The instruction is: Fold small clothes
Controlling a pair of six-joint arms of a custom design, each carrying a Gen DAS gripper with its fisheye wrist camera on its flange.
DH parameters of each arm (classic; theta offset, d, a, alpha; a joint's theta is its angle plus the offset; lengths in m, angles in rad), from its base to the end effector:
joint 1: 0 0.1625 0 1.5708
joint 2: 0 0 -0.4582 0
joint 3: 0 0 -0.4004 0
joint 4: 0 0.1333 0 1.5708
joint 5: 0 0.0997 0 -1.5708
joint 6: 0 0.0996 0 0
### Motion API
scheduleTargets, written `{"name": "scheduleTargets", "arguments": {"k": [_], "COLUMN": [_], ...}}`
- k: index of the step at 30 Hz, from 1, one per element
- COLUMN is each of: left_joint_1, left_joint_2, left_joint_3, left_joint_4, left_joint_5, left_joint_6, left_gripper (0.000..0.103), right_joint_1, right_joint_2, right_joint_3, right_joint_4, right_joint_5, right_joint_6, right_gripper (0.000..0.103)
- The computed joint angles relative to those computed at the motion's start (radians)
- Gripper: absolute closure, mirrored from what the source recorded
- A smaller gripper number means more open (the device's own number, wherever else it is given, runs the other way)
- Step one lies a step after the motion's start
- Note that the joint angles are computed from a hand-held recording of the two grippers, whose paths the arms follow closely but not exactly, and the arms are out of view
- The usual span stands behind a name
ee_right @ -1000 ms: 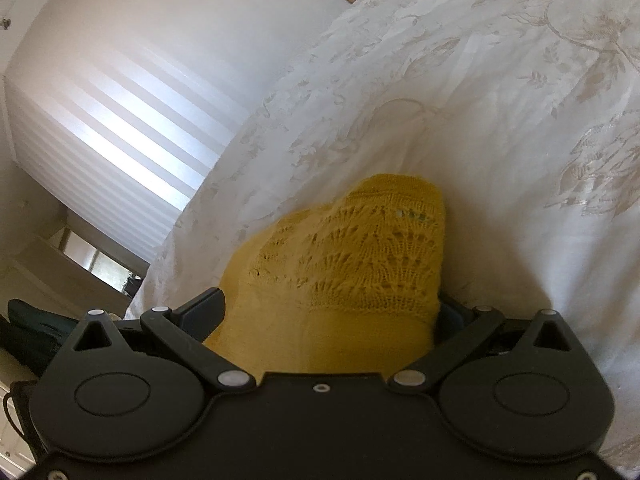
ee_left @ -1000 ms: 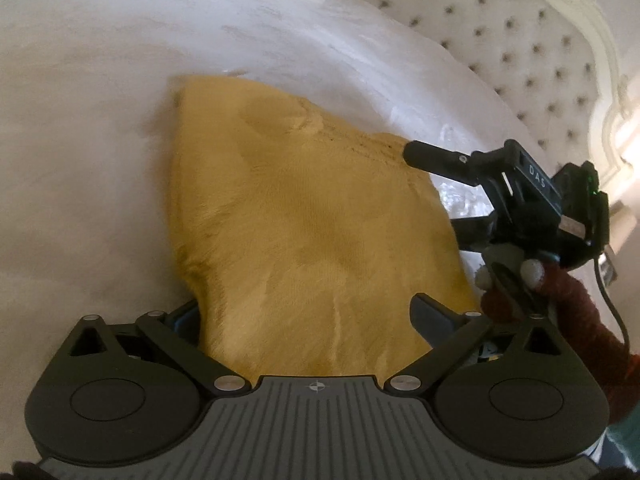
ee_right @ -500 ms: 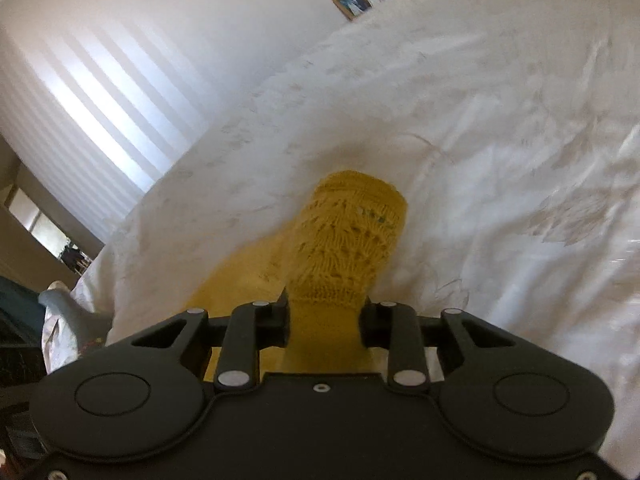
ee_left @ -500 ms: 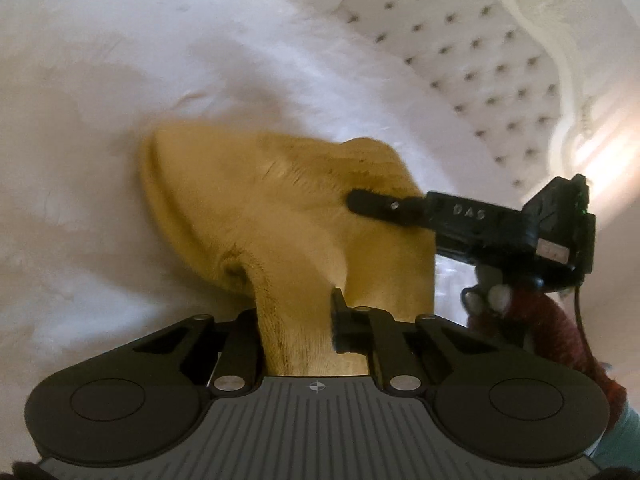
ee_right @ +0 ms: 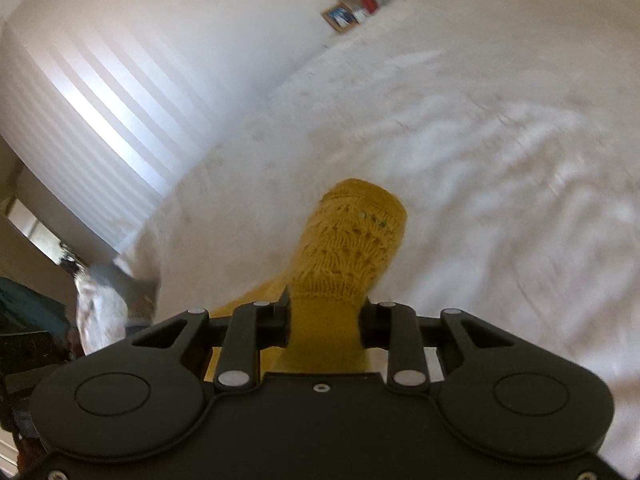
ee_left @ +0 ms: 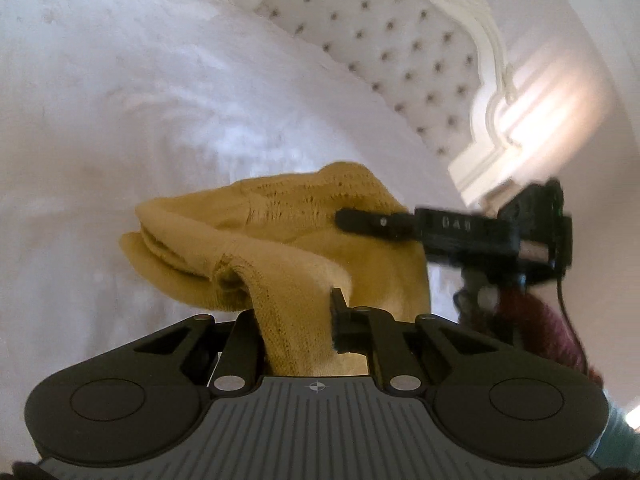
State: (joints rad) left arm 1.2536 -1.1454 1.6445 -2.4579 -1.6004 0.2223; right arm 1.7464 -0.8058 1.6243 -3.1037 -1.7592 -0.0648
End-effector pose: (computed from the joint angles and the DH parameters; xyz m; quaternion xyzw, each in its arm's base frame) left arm -0.0853 -0.6778 0.3338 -0.2642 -0.9449 0.1919 0.0237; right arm 0.2405 -0.6991 0.1921 0.0792 -0.9299 0.3524 0.0687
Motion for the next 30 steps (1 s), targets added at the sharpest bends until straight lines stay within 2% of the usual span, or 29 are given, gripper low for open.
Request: {"name": "scheduleTargets", "arguments": {"k": [1,3,5,6,7,10,15,18,21,23,25,26,29,30], "left_joint_1": [0.002,0.012,0.018,0.024,0.036,0.039,-0.019,-0.055,-0.078,-0.084,-0.091,-0.095,-0.097,-0.094], "left_joint_2": [-0.013,-0.023,-0.020,-0.020,-0.029,-0.058,-0.119,-0.135,-0.094,-0.056,-0.015,0.010,0.034,0.029], "left_joint_3": [0.031,0.095,0.150,0.180,0.217,0.249,0.307,0.343,0.339,0.319,0.302,0.289,0.274,0.271], "left_joint_4": [0.006,0.035,0.044,0.025,-0.034,-0.082,-0.152,-0.277,-0.401,-0.427,-0.459,-0.475,-0.481,-0.474], "left_joint_5": [0.019,0.079,0.181,0.216,0.211,0.210,0.283,0.330,0.346,0.355,0.371,0.382,0.394,0.392], "left_joint_6": [-0.007,-0.051,-0.070,-0.060,-0.043,-0.066,0.034,0.134,0.196,0.208,0.210,0.211,0.232,0.246], "left_gripper": [0.089,0.089,0.087,0.087,0.085,0.084,0.084,0.082,0.074,0.072,0.072,0.072,0.072,0.072], "right_joint_1": [-0.003,-0.009,-0.019,-0.026,-0.040,-0.041,0.001,0.016,0.030,0.031,0.034,0.029,0.019,0.020], "right_joint_2": [-0.004,0.010,0.046,0.056,0.057,0.049,0.030,0.013,0.018,0.024,0.043,0.052,0.022,0.020], "right_joint_3": [0.025,0.056,0.063,0.073,0.094,0.131,0.220,0.282,0.329,0.345,0.348,0.355,0.365,0.364], "right_joint_4": [-0.003,-0.022,-0.043,-0.073,-0.132,-0.229,-0.381,-0.412,-0.420,-0.389,-0.349,-0.368,-0.349,-0.375], "right_joint_5": [-0.034,-0.147,-0.289,-0.312,-0.294,-0.276,-0.280,-0.279,-0.306,-0.349,-0.450,-0.476,-0.457,-0.446], "right_joint_6": [-0.001,-0.019,-0.049,-0.063,-0.066,-0.053,-0.162,-0.185,-0.201,-0.195,-0.181,-0.191,-0.114,-0.123], "right_gripper": [0.060,0.053,0.050,0.040,0.032,0.032,0.032,0.032,0.032,0.032,0.032,0.032,0.032,0.032]}}
